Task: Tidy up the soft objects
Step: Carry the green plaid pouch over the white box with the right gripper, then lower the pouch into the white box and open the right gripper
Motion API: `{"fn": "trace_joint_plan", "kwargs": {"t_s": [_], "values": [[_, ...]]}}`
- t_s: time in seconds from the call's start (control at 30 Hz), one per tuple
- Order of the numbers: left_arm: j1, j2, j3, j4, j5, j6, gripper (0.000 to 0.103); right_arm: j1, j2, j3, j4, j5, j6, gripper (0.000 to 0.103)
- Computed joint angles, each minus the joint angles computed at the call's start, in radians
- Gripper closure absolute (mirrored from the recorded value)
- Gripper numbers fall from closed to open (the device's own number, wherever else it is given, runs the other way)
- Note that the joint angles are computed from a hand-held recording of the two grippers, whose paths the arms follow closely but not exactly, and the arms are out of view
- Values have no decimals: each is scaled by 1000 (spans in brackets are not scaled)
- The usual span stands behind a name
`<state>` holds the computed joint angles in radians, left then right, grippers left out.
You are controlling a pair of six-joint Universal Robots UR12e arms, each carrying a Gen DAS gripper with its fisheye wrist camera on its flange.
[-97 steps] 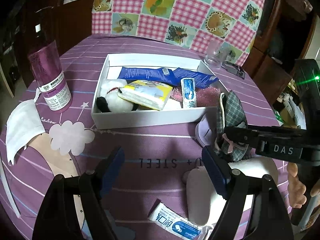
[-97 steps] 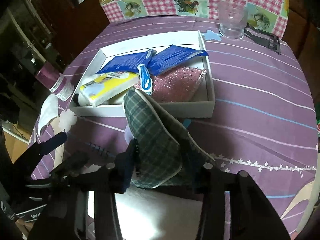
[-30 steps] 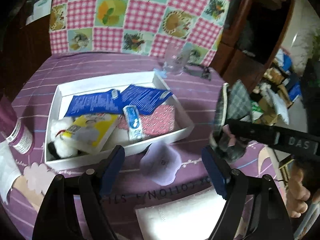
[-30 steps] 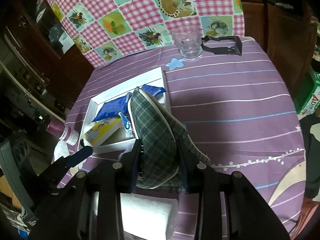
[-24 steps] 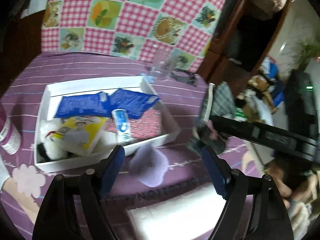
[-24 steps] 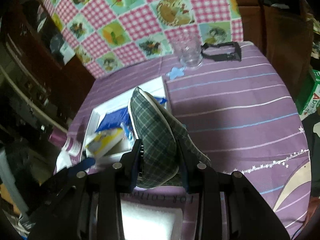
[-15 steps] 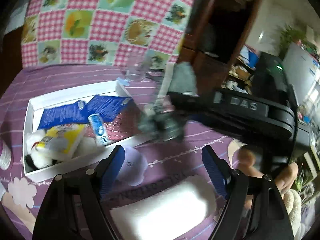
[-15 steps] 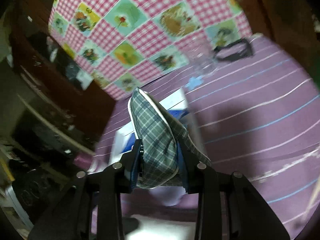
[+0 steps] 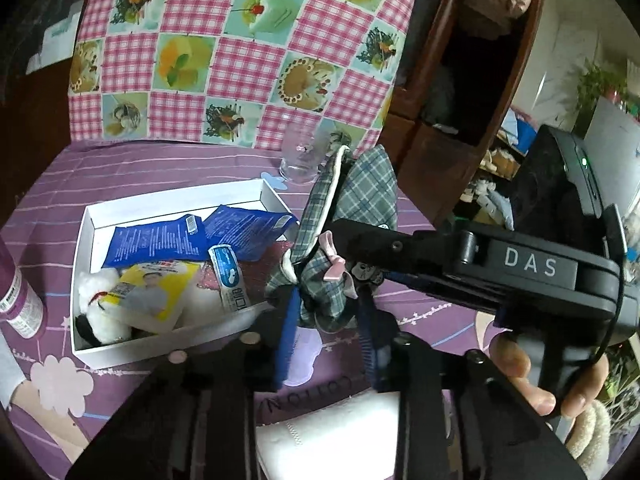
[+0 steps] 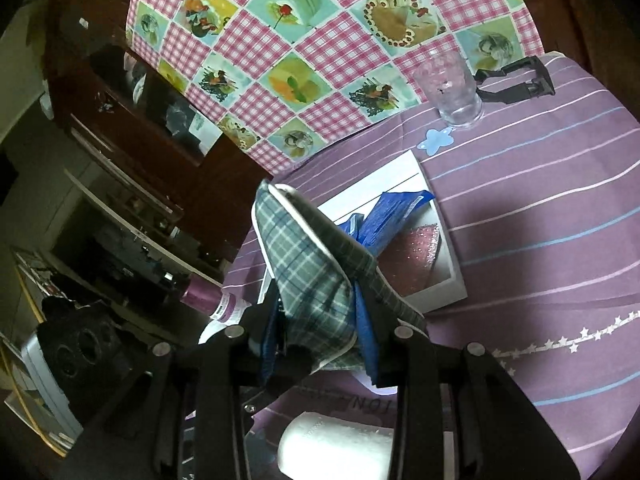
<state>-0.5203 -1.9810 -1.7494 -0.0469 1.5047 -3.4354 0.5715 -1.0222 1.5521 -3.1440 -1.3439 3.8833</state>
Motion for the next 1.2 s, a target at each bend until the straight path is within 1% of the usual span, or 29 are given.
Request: {"fn": "trace_joint_plan", "kwargs": {"t_s": [0.07,0.2,0.33,0.4,0.47,0.53,0.57,0.6,0.67,0.73,0.77,0.8,0.83,0.9,0.97,1.03,1.07,1.13,1.2], "values": [[-5,-2,3,-6,14,6,80,5,-4,0,12,-27,-14,67],[-5,-6,4,4,16,1,80,20,-7,-8,30,-86,-44,67],[-1,-8,5,5,16,-12,80,31,-5,-19,50,-127,-62,67],[2,-6,2,3,22,-22,80,37,0,-34,75,-143,-76,67],[6,-7,1,1,41,-31,80,47,11,-66,121,-171,-108,67],[17,-7,-4,3,46,-63,80,58,30,-118,195,-200,-138,67],[26,-6,-9,6,44,-89,80,61,36,-134,216,-207,-146,67],[36,-6,-12,7,36,-118,80,65,50,-169,259,-218,-162,67],[62,-2,-27,6,14,-204,79,73,74,-228,327,-249,-175,67],[77,1,-38,4,13,-240,65,79,97,-279,378,-276,-174,67],[82,4,-45,0,39,-258,53,81,108,-303,398,-286,-175,67],[84,7,-52,4,80,-278,50,82,120,-328,417,-293,-177,67],[85,9,-59,13,122,-294,50,82,135,-358,438,-293,-181,67],[92,14,-71,25,156,-319,50,80,157,-395,461,-279,-177,67],[109,21,-86,38,138,-356,50,75,179,-425,479,-244,-156,67],[120,22,-97,55,122,-380,50,69,200,-444,470,-202,-129,67],[123,22,-98,55,117,-385,50,68,209,-452,471,-191,-119,67],[124,22,-99,45,121,-382,50,67,229,-476,505,-175,-103,67],[119,19,-97,39,130,-376,50,67,244,-478,482,-170,-88,65]]}}
